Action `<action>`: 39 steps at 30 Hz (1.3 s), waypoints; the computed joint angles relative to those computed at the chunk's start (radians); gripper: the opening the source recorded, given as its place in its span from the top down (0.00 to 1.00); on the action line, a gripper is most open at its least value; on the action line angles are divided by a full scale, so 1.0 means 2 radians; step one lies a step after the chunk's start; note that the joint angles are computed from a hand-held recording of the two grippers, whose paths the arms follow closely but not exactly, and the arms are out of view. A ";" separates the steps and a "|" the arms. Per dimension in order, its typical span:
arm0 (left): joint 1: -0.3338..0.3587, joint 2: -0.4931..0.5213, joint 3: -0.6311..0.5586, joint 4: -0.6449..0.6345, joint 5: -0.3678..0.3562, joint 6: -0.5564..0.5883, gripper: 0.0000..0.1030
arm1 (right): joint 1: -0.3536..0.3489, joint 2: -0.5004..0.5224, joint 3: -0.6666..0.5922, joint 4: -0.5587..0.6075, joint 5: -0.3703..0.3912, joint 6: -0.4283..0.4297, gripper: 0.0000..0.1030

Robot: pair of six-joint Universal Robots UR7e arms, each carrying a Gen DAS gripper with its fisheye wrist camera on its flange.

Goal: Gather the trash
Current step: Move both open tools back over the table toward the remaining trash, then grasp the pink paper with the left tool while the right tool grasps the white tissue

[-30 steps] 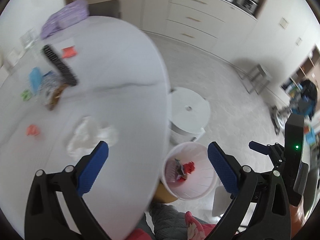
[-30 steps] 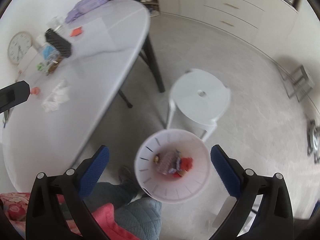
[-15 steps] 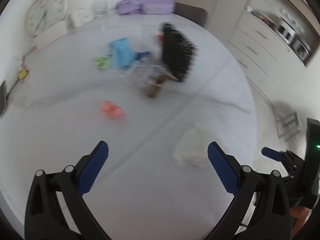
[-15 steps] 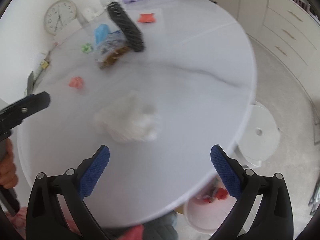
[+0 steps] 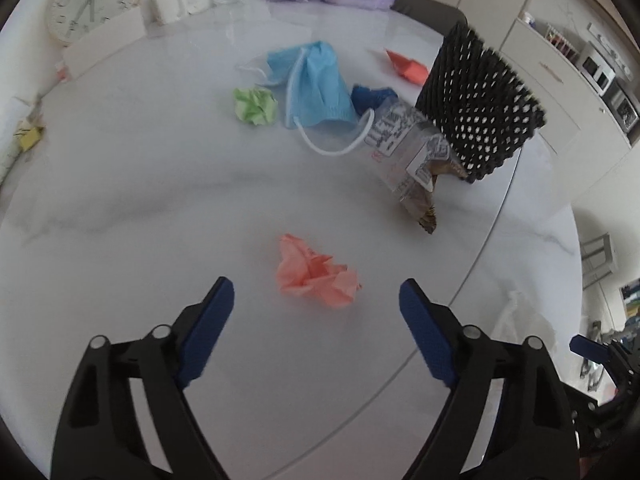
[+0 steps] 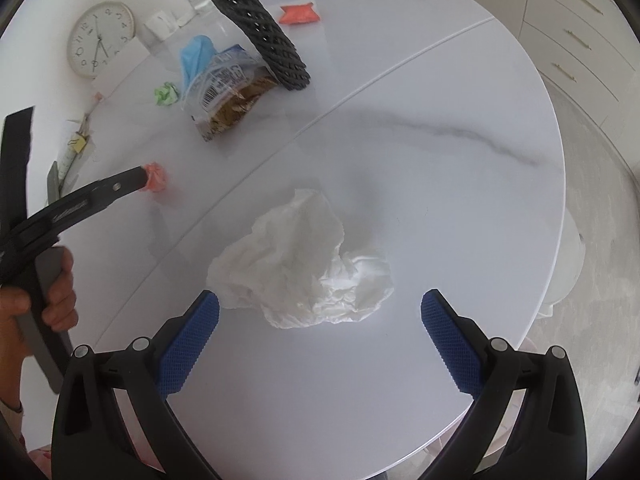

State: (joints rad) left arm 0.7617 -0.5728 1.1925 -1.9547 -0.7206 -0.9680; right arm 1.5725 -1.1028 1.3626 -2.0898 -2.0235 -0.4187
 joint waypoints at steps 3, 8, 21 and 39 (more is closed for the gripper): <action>0.008 0.013 -0.015 0.007 0.000 0.010 0.30 | -0.003 0.002 -0.003 0.005 -0.003 0.011 0.03; 0.013 0.024 -0.031 0.035 0.008 -0.011 0.48 | -0.002 0.003 -0.004 0.001 -0.014 0.009 0.03; -0.001 0.005 -0.006 0.018 0.018 -0.010 0.56 | -0.003 0.020 -0.020 0.004 -0.009 0.005 0.04; -0.047 0.018 -0.033 0.040 -0.003 0.014 0.56 | -0.009 -0.007 -0.001 0.000 0.015 -0.045 0.91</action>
